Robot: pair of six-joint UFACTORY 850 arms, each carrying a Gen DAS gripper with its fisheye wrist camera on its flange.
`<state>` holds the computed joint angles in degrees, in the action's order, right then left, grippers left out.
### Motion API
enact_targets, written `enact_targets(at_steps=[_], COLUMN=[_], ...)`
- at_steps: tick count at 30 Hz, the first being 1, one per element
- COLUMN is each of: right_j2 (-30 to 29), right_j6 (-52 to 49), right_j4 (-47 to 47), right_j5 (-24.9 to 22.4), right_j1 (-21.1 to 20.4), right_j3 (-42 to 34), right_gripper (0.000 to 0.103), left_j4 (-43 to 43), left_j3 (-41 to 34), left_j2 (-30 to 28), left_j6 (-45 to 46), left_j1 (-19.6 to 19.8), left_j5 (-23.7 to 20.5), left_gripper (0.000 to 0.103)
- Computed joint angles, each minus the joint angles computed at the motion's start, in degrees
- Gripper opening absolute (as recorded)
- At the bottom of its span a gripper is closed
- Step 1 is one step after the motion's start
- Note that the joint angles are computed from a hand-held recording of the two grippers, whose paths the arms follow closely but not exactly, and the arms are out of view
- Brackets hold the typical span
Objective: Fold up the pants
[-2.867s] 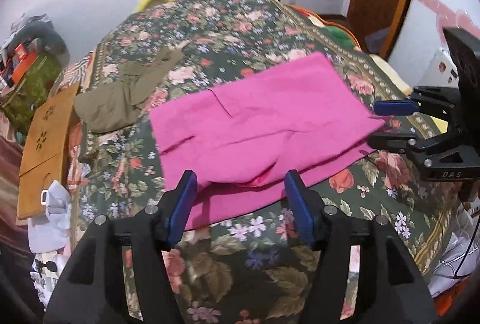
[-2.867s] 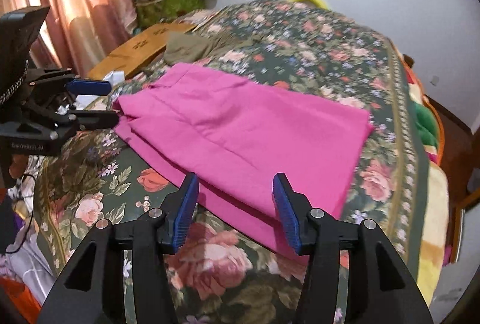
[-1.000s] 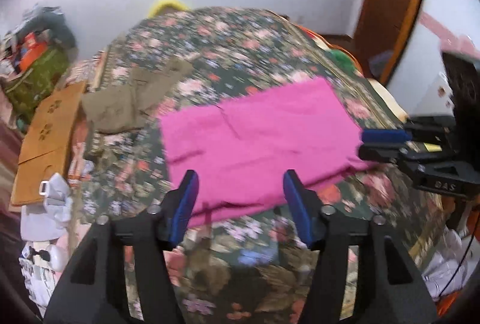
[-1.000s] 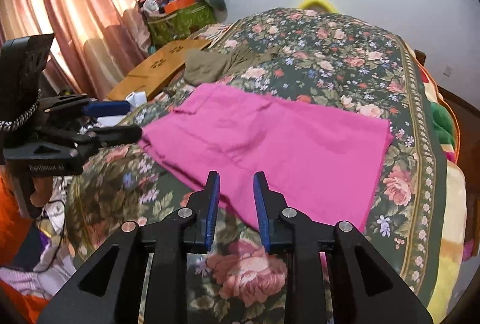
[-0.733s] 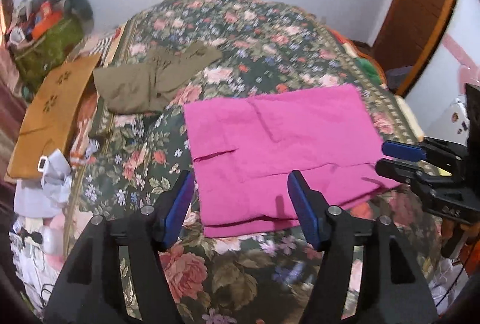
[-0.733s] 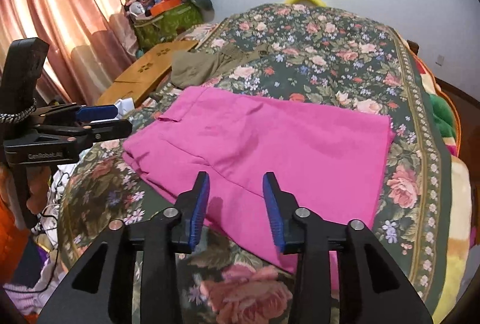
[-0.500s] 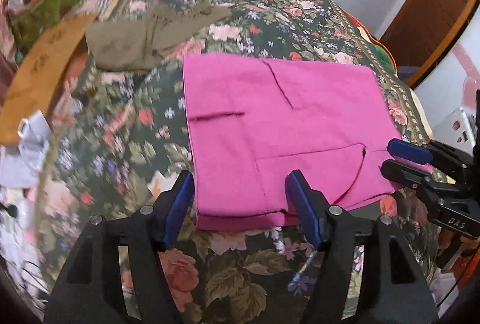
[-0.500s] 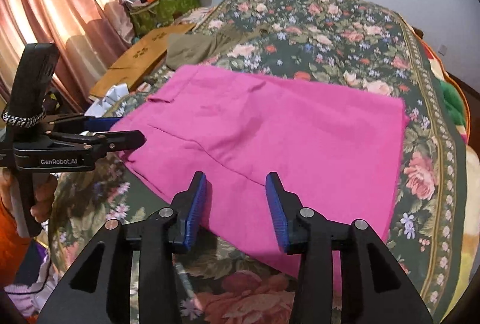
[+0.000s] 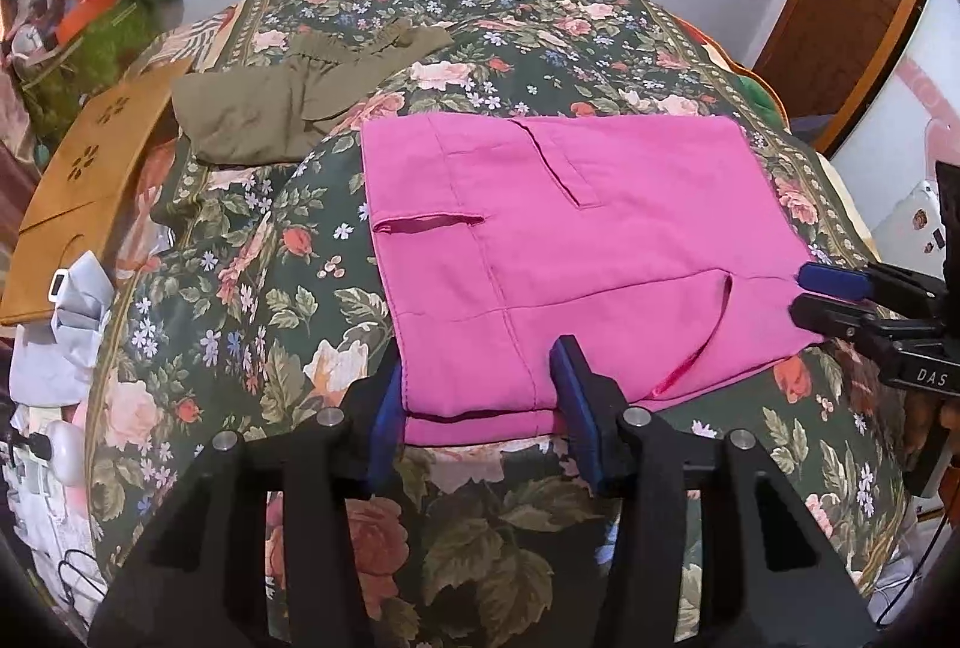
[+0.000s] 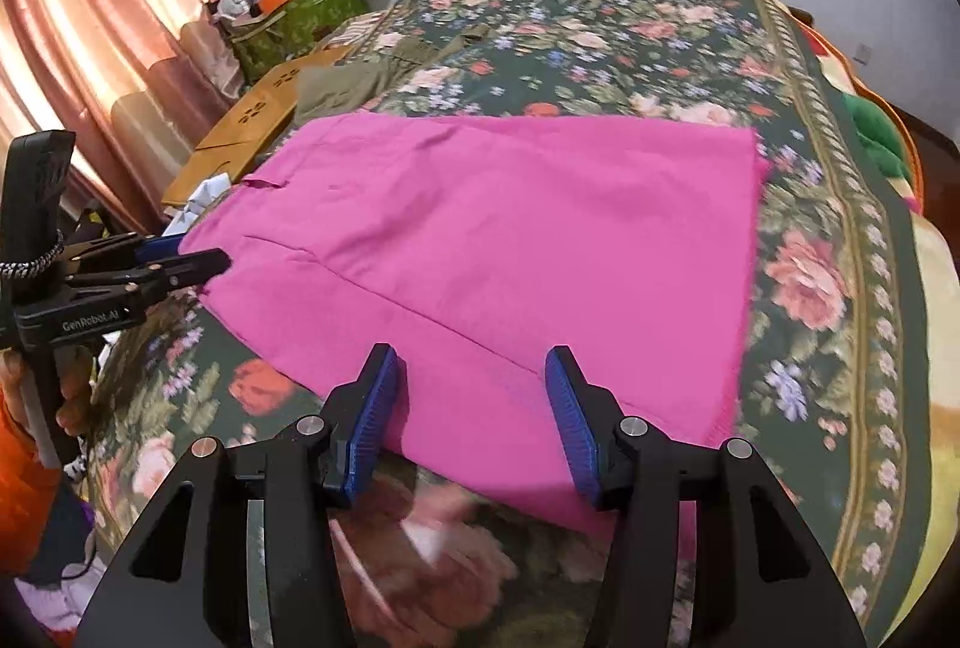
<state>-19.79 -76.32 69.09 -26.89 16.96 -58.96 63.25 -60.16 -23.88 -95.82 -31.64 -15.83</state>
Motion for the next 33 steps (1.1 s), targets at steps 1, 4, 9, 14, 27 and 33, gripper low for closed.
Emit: enact_targets(at_steps=[1, 4, 9, 14, 27, 33], right_j2=[0.1, 0.5, 1.2, 2.1, 2.9, 0.6], right_j6=[0.6, 2.1, 3.5, 4.6, 3.2, 1.1], right_j4=[-0.2, -1.0, -2.1, -4.0, -2.8, -0.2], right_j5=[-0.1, 0.2, 1.5, 3.6, 2.6, 3.8], right_j1=[-0.5, -2.1, -4.0, -4.6, -5.6, -5.3], right_j3=[0.2, 1.2, 2.7, 3.6, -0.3, -5.3], right_gripper=[0.047, 0.047, 0.045, 0.045, 0.047, 0.047], left_j4=[0.2, 0.6, 1.0, 1.5, -0.4, -2.8], left_j3=[0.2, 0.3, 0.1, 0.8, -3.0, -7.5], left_j2=[0.1, 0.2, -0.1, 0.4, 2.4, 0.3], left_j6=[-0.3, -0.7, -1.4, -1.8, 6.5, 9.1], left_j1=[0.1, 0.0, -0.2, 0.0, 0.9, 3.8], left_j5=[0.2, -0.3, -1.1, -0.5, -6.3, -4.9], left_gripper=[0.049, 0.050, 0.054, 0.057, 0.059, 0.066])
